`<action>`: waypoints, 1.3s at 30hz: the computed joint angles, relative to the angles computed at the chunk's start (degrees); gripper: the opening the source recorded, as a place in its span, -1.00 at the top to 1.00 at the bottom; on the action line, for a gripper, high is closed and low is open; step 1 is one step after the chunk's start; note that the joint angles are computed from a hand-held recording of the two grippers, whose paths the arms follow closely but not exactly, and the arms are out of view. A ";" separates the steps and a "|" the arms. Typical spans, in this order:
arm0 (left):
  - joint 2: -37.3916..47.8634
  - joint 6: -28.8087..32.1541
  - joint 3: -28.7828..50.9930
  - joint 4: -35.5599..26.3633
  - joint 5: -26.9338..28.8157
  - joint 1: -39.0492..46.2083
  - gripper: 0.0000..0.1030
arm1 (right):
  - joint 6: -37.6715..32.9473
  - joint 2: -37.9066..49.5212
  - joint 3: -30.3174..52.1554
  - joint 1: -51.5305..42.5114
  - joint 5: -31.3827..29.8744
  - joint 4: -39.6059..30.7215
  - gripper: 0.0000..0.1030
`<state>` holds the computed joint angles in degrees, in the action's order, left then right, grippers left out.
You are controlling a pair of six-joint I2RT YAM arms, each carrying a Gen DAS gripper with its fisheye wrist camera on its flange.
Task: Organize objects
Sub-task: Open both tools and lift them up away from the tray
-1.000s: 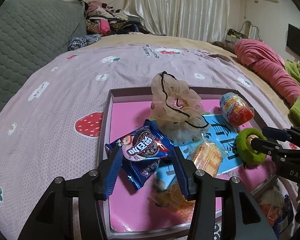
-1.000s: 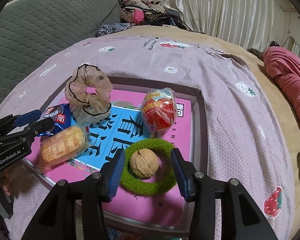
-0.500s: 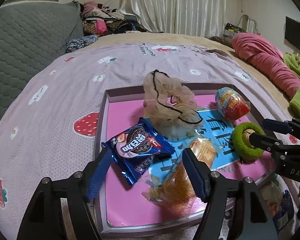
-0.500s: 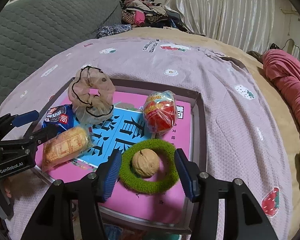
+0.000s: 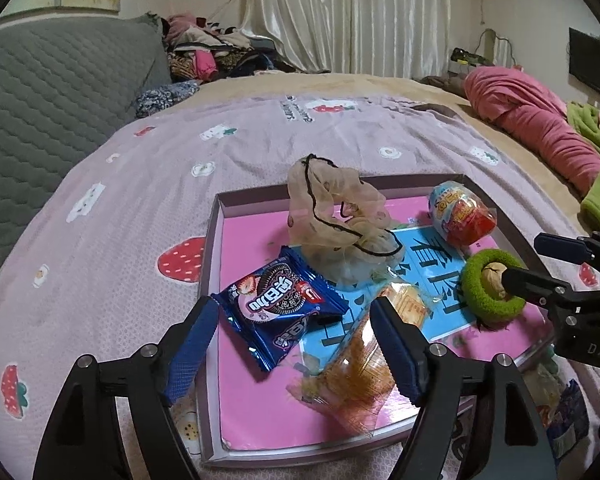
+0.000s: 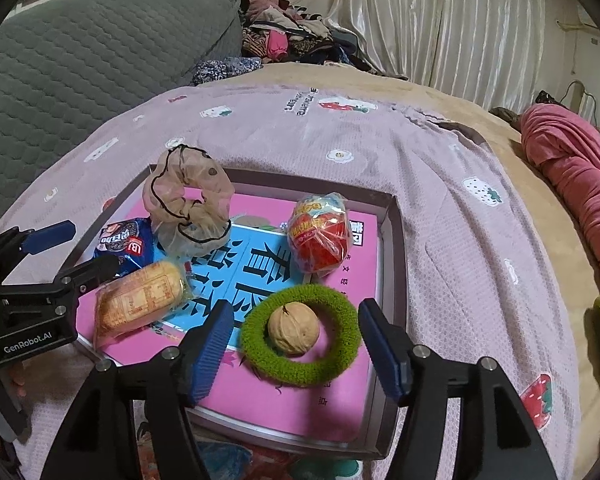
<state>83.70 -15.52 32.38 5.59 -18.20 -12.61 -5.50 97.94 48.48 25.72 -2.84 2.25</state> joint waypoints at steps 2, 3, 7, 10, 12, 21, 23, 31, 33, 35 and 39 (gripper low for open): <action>-0.13 0.02 0.07 -0.23 -0.11 0.00 -0.54 | 0.26 -0.38 -0.10 -0.16 -0.19 -0.17 -0.27; -0.15 -0.21 0.19 -0.51 -0.37 -0.10 -0.54 | 0.40 -0.65 -0.28 -0.26 -0.36 -0.11 -0.29; -0.42 -0.58 0.08 -0.79 -0.25 0.09 -0.54 | 0.74 -1.25 -0.71 -0.35 -0.44 -0.02 -0.37; -0.90 -0.82 0.01 -1.20 -0.53 0.09 -0.54 | 0.89 -1.27 -0.63 -0.20 -0.27 -0.24 -0.38; -1.45 -0.90 -0.22 -1.33 -0.48 0.12 -0.54 | 0.90 -1.51 -0.81 -0.13 -0.14 -0.28 -0.38; -5.05 -1.42 -0.92 -2.74 -1.05 -0.52 -0.57 | 1.59 -4.62 -2.79 0.06 0.10 0.08 -0.58; -5.74 -1.45 -1.04 -3.14 -1.23 -0.85 -0.58 | 1.90 -5.62 -3.38 0.18 0.48 0.09 -0.65; -10.54 -2.65 -2.18 -5.40 -0.54 -1.12 -0.59 | 3.18 -10.76 -5.60 0.79 1.62 0.17 -0.88; -11.53 -2.78 -2.28 -6.11 -1.09 -1.34 -0.60 | 3.42 -12.24 -6.14 0.76 1.39 -0.11 -0.91; -12.52 -3.01 -2.45 -6.77 -1.01 -1.37 -0.60 | 3.72 -13.58 -6.63 0.90 1.73 -0.39 -0.92; -14.61 -3.60 -2.93 -8.25 -0.71 -1.39 -0.60 | 4.11 -14.96 -6.87 1.16 2.29 -1.96 -0.96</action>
<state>69.09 -19.12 29.45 -2.66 -18.91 -14.01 -1.38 82.98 41.61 26.88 -0.55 0.30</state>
